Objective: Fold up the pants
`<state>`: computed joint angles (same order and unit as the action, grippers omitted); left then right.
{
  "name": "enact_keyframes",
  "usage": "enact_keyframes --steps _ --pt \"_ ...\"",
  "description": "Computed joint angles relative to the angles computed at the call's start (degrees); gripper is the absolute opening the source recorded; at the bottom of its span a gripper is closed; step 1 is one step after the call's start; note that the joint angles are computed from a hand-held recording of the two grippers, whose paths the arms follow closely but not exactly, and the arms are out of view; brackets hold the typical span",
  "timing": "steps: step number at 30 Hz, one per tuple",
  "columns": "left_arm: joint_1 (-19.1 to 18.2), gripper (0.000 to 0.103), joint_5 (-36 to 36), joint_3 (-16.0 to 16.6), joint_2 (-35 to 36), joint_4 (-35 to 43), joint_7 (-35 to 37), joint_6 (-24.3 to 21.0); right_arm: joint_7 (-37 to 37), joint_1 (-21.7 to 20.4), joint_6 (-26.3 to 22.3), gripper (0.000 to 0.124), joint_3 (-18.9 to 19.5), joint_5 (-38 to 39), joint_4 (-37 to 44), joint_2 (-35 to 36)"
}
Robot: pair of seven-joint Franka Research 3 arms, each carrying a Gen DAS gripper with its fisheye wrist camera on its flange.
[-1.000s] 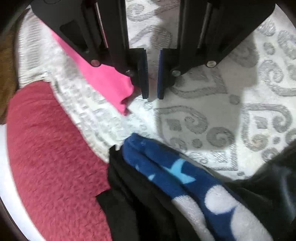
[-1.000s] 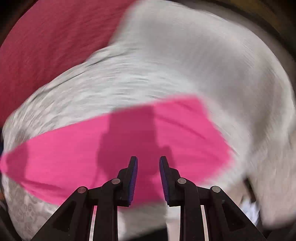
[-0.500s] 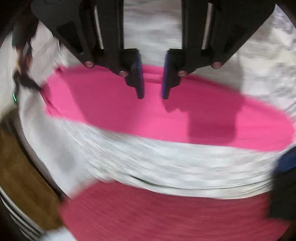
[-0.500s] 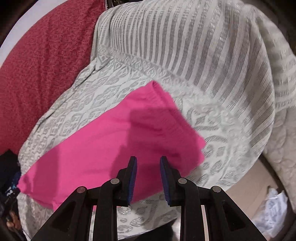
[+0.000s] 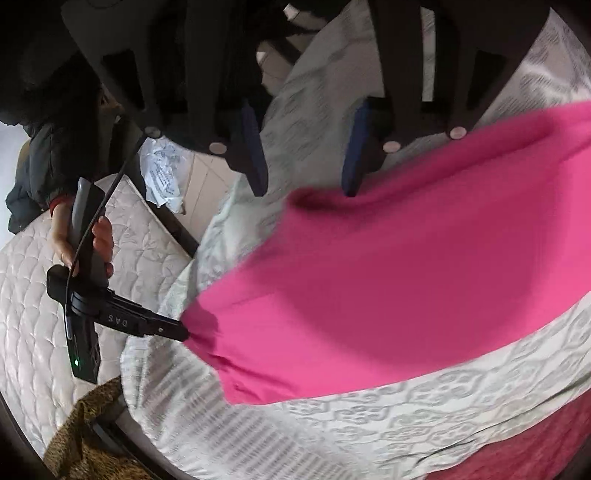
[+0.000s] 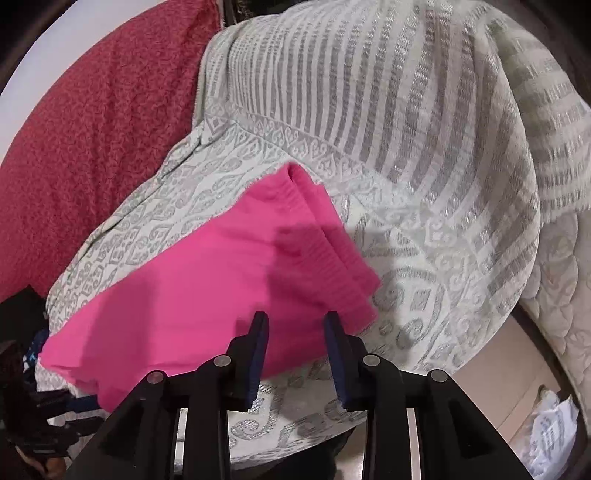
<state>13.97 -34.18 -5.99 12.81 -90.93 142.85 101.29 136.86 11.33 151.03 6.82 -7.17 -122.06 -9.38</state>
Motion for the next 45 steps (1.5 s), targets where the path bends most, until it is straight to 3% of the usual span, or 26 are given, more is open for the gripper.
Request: enact_keyframes --steps 3,6,8,9,10,13,17,18,19,21,23,24,26,28,30,33,36,37,40,42,45 --pt "-0.99 0.043 0.30 -0.50 -0.85 -1.42 1.05 2.49 1.01 -1.13 -0.68 0.051 0.21 -3.62 0.99 -0.39" --pt "-2.76 0.043 2.12 -1.08 1.26 0.06 -2.32 4.25 -1.41 -1.39 -1.10 0.065 -0.72 -3.46 3.29 0.85" --pt "-2.69 0.038 0.61 -1.57 1.61 0.16 -3.10 5.29 -4.80 -1.19 -2.38 0.067 -1.54 -2.66 6.97 3.85" --pt "-2.54 0.027 -0.12 -1.82 1.97 0.51 -2.91 5.03 -5.80 -1.10 -3.34 0.067 -1.84 -2.88 9.43 5.90" --pt "-2.55 0.005 -0.13 -2.06 2.29 0.95 -2.72 4.32 -7.10 -0.81 -3.63 0.067 -2.28 -2.34 11.30 7.55" --pt "-3.08 0.005 0.52 -2.22 -0.89 -3.69 0.89 9.20 -11.34 0.32 -5.06 0.068 -3.61 -0.89 17.98 13.12" --pt "-3.55 0.005 0.08 -1.40 -2.31 -5.25 0.95 9.95 -7.83 2.98 -13.33 0.068 -6.44 -7.48 28.02 20.42" --pt "-3.65 0.005 0.09 -1.26 -2.24 -5.10 0.78 9.79 -7.79 3.01 -13.10 0.053 -6.85 -6.49 28.59 21.26" --pt "-3.70 0.005 0.07 -1.14 -2.36 -5.16 0.57 9.73 -9.49 2.44 -11.90 0.005 -6.66 -3.20 28.56 21.91" --pt "-3.86 0.005 -0.14 -1.01 -3.07 -5.87 0.69 10.28 -8.51 2.68 -13.50 0.002 -7.19 0.15 28.99 22.34" --pt "-4.00 0.005 -1.04 -0.91 -3.97 -6.91 1.85 10.78 -3.60 4.58 -11.15 0.002 -9.01 -6.28 26.34 19.99" --pt "-4.12 0.005 -1.19 -0.87 -3.89 -6.85 2.16 10.05 -2.57 4.86 -12.17 0.003 -9.33 -8.59 27.00 20.12" --pt "-4.50 0.005 -0.65 -0.85 -4.16 -7.59 2.85 9.12 -3.58 4.33 -17.49 0.003 -9.31 -8.65 30.64 22.52" --pt "-5.24 0.005 -0.24 -0.87 -5.89 -10.58 4.32 12.40 -7.56 3.09 -21.40 0.010 -8.73 -4.71 33.74 25.48" --pt "-5.36 0.005 -0.87 -0.35 -6.10 -10.83 4.08 12.32 -9.16 3.34 -19.48 0.013 -9.02 -5.33 32.24 25.03" --pt "-4.80 0.005 -1.69 0.49 -5.31 -9.18 1.74 10.51 -7.20 3.43 -16.23 0.040 -9.01 -4.50 26.32 19.50" --pt "-3.94 0.017 -2.80 0.85 -5.14 -8.26 0.61 9.59 -3.95 2.86 -10.74 0.070 -8.06 -5.47 17.10 11.38" --pt "-3.69 0.023 -3.32 0.93 -5.34 -8.45 0.78 9.70 -3.42 2.47 -9.57 0.074 -7.43 -5.59 13.96 8.70" --pt "-3.36 0.027 -3.87 1.11 -5.45 -8.78 0.73 9.57 -1.02 0.83 -9.10 0.074 -5.29 -4.92 6.20 2.55" --pt "-3.47 0.027 -3.56 0.96 -5.13 -8.69 0.41 9.32 0.76 -0.12 -4.70 0.074 -4.81 -0.06 -0.61 -1.50" --pt "-3.91 0.027 -2.72 0.63 -4.97 -9.25 -0.03 10.10 -1.98 0.07 1.86 0.074 -5.20 10.84 -4.60 -2.29"
